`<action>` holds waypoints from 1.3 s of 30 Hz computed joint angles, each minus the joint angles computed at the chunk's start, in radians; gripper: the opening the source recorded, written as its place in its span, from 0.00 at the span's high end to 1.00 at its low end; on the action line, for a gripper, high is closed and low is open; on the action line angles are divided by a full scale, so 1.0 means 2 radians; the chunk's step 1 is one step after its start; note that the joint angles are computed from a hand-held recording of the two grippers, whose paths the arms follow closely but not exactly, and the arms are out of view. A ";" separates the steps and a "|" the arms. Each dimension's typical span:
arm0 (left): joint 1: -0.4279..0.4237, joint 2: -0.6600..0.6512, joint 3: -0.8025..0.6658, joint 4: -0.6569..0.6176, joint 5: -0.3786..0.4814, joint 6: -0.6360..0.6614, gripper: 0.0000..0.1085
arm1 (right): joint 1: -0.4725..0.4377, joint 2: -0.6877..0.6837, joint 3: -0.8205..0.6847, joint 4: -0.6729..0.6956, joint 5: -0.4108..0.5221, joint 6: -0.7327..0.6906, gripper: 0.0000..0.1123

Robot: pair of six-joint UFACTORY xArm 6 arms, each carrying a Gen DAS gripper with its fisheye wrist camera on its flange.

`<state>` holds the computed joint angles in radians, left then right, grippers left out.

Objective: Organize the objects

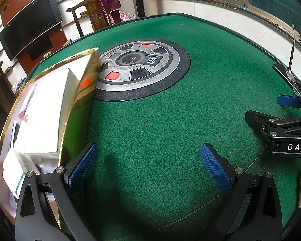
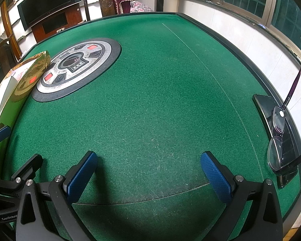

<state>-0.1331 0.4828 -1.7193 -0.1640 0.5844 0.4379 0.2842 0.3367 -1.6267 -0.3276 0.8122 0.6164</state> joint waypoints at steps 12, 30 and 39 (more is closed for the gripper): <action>0.016 0.031 -0.057 -0.071 0.071 0.032 0.05 | 0.000 0.000 0.000 0.000 0.000 0.000 0.08; 0.015 0.025 -0.047 -0.073 0.067 0.035 0.05 | 0.000 0.001 -0.001 0.000 0.000 0.001 0.08; 0.014 0.026 -0.047 -0.073 0.067 0.035 0.05 | 0.000 0.001 -0.002 0.000 0.000 0.001 0.08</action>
